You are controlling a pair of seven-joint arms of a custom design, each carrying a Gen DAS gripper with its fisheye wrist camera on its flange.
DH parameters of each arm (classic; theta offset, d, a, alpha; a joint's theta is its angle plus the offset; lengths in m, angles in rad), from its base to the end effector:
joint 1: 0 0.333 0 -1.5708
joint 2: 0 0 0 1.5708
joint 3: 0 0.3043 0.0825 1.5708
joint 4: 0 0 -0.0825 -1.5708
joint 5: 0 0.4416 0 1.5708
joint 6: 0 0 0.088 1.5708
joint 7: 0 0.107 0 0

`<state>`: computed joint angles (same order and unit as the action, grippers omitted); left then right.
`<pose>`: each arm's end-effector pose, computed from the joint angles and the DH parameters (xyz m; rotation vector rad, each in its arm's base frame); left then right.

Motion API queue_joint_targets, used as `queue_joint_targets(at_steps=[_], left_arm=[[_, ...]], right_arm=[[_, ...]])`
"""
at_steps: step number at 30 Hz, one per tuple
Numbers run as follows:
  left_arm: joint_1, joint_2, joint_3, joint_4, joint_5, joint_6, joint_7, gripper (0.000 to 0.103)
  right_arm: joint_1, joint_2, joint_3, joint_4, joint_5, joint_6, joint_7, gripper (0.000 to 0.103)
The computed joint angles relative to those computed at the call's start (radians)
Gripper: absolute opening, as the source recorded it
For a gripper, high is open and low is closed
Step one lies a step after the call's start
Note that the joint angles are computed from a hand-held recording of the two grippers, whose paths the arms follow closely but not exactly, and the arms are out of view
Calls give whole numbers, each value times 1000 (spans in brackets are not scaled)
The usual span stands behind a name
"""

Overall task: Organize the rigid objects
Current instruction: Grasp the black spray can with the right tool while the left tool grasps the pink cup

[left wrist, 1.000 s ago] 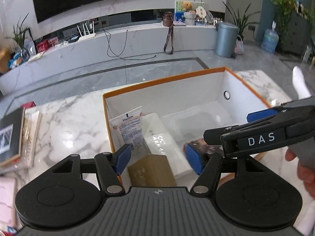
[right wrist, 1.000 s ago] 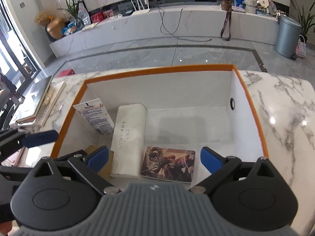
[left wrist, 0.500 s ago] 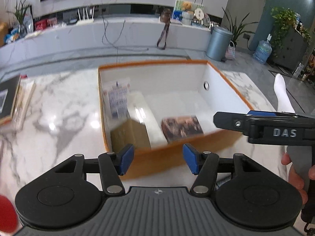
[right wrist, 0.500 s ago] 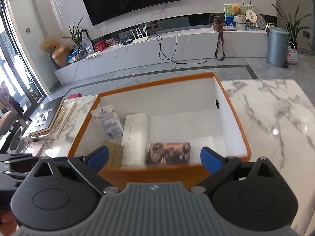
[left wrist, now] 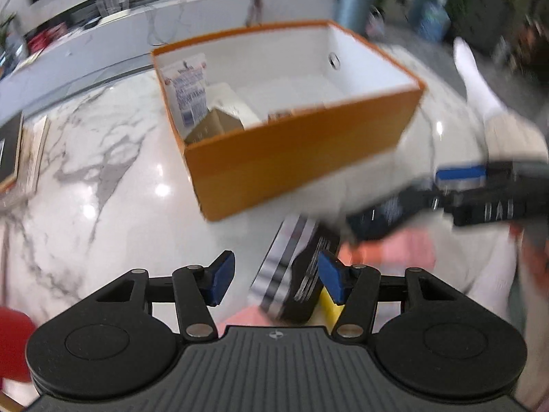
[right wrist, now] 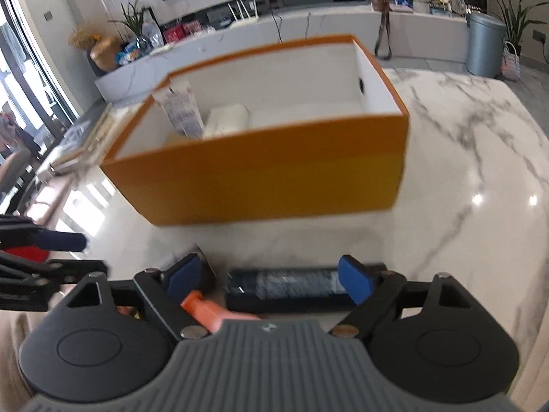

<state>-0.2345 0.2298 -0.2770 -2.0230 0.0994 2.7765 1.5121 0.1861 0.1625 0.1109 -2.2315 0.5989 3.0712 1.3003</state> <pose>0.5884 -0.3285 0.3533 -1.4180 2.4236 -0.6734 0.6031 0.1367 0.3143 -1.7328 1.7746 -0.3437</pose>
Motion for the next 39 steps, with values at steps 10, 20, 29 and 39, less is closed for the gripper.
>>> queue_joint_targets(at_steps=[10,20,29,39], left_arm=[[33,-33,-19,-29,-65,-160,344,75],[2,-9,16,-21,23,-201,364,79],[-5,40,28,30,61,-229,278,74],[-10,62,33,52,115,-234,199,72]], right_arm=[[48,-4,-88,-26,-264,-37,207,86],[29,53,-89,55,-378,-150,71,85],[22,116,-91,130,-439,-196,-40,80],[47,167,-115,177,-462,-203,-25,70]])
